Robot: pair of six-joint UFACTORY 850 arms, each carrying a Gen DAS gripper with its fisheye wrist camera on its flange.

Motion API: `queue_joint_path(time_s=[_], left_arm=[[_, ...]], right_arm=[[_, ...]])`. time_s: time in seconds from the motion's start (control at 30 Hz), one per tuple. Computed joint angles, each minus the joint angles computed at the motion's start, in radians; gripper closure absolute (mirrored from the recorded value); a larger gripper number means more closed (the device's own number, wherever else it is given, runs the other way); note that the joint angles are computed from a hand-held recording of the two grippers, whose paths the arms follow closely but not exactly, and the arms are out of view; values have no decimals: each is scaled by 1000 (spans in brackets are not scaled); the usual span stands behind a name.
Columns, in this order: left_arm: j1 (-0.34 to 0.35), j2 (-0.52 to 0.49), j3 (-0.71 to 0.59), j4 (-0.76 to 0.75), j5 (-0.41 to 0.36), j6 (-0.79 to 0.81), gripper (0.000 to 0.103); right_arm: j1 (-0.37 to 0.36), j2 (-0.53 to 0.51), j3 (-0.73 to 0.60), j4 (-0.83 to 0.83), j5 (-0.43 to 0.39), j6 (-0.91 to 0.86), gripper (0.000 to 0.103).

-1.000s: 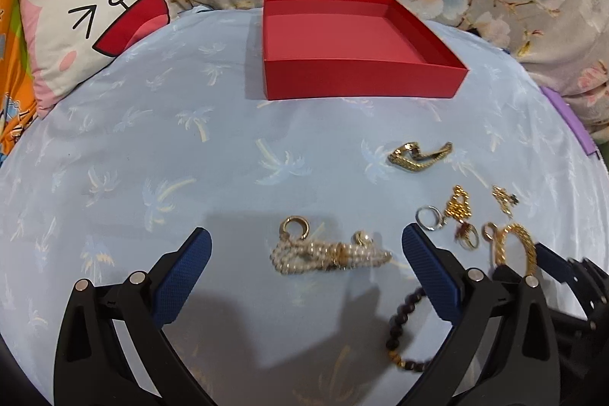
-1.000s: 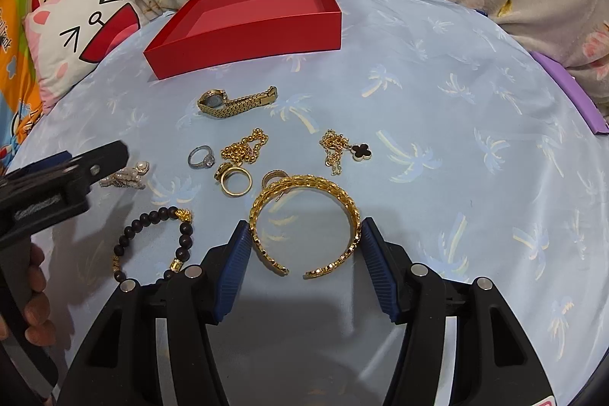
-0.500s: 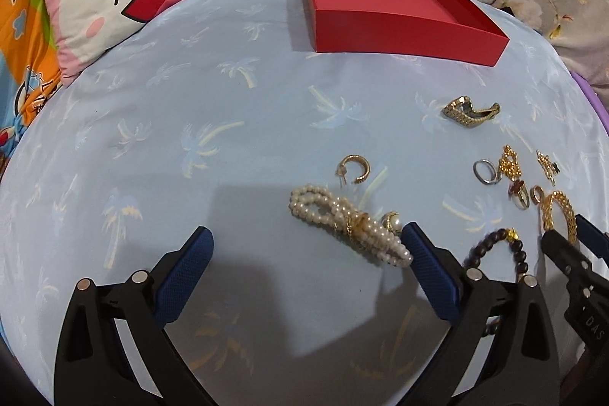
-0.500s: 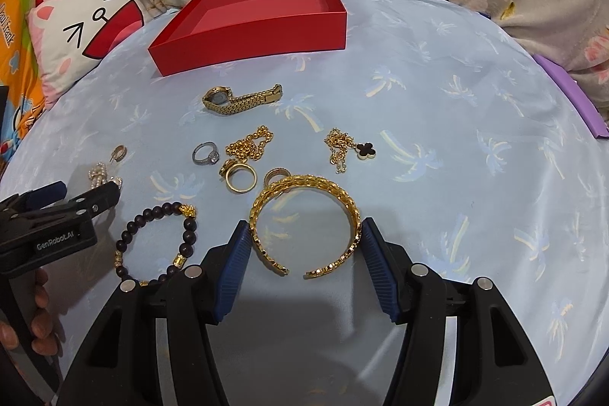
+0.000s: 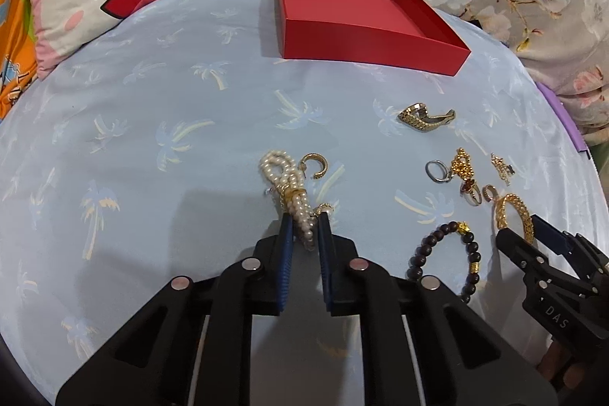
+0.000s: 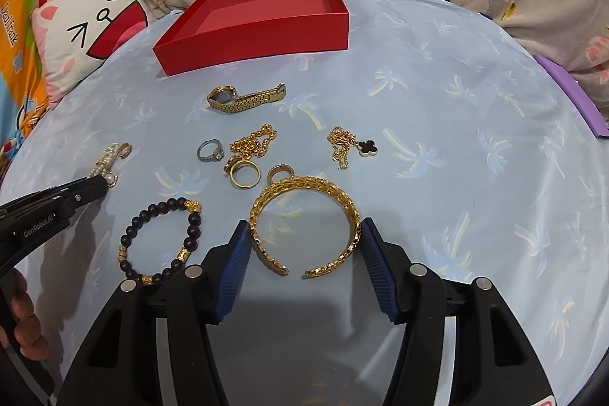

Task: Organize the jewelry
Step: 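Carry both pieces into the red box and open both tools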

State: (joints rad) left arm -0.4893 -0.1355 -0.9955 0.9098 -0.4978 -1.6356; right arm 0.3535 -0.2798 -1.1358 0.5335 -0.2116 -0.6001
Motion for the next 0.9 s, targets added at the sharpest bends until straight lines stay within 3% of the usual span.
queue_joint_path(time_s=[0.43, 0.53, 0.7, 0.9], left_arm=[[-25, 96, 35, 76, 22, -35, 94], [-25, 116, 15, 108, 20, -20, 94], [12, 108, -77, 146, 43, 66, 94], [115, -13, -279, 130, 108, 197, 94]], right_arm=[[-20, 60, 27, 266, 9, -243, 46], [-30, 73, 9, 343, -24, -322, 46], [-45, 39, -113, 357, -120, -377, 46], [-40, -138, -429, 302, -250, -267, 46]])
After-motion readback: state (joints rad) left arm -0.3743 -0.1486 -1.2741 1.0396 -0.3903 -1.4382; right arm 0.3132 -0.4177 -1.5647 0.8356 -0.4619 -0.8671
